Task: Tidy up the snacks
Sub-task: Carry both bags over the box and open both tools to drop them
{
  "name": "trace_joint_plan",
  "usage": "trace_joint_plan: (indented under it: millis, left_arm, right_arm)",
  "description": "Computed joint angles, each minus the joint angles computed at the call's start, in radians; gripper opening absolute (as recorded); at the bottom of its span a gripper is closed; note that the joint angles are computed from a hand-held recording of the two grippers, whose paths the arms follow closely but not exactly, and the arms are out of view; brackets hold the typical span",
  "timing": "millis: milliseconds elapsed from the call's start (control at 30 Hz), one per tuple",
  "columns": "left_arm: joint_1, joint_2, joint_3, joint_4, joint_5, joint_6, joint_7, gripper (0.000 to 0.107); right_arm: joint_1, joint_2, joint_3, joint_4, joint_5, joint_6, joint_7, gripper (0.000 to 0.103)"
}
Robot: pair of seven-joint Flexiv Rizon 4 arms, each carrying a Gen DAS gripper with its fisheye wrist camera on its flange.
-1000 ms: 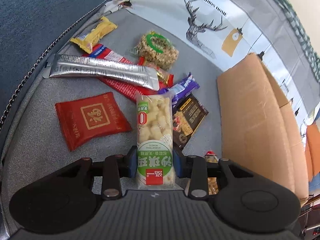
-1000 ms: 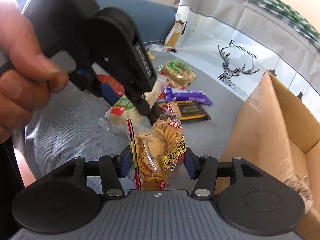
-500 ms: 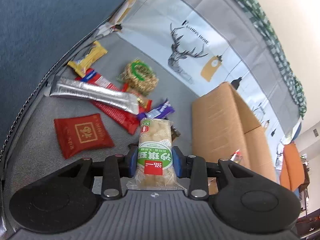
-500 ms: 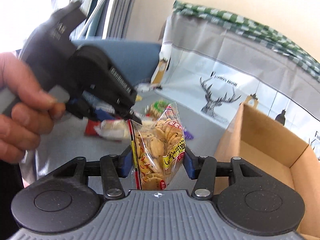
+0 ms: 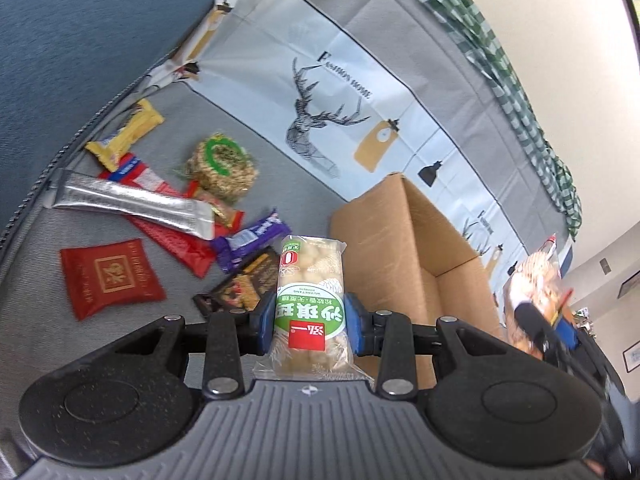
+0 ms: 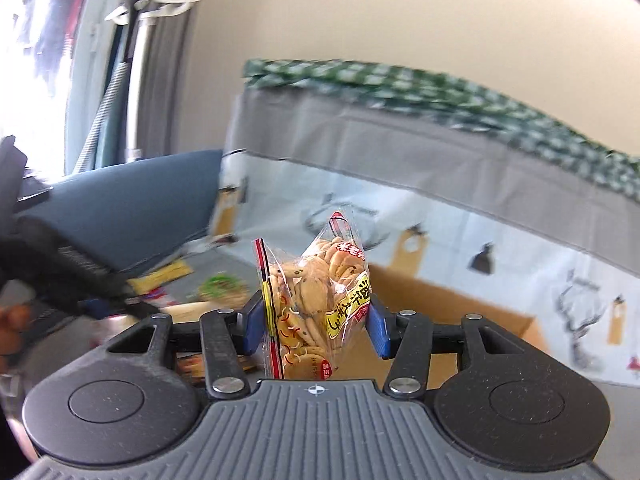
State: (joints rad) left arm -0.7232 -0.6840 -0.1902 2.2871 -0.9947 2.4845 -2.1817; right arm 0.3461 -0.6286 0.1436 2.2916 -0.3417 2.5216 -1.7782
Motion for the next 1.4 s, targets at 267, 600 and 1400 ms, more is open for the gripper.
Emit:
trace_joint_plan:
  millis: [267,600,1400]
  left_arm:
    - [0.003,-0.039,0.003,-0.078,0.016,0.02,0.038,0.039]
    - [0.03,-0.113,-0.005,-0.201,0.086,0.075,0.07,0.039]
    - [0.111,-0.283,-0.039,-0.505,0.32,0.068,0.203,0.039]
  right_arm:
    - [-0.078,-0.06,-0.037,-0.1,0.012,-0.062,0.104,0.053]
    - [-0.072,-0.085,-0.083,-0.087,0.056,0.007,-0.028,0.053]
    - [-0.036,-0.109,-0.102,-0.137,0.183,-0.012,-0.055,0.054]
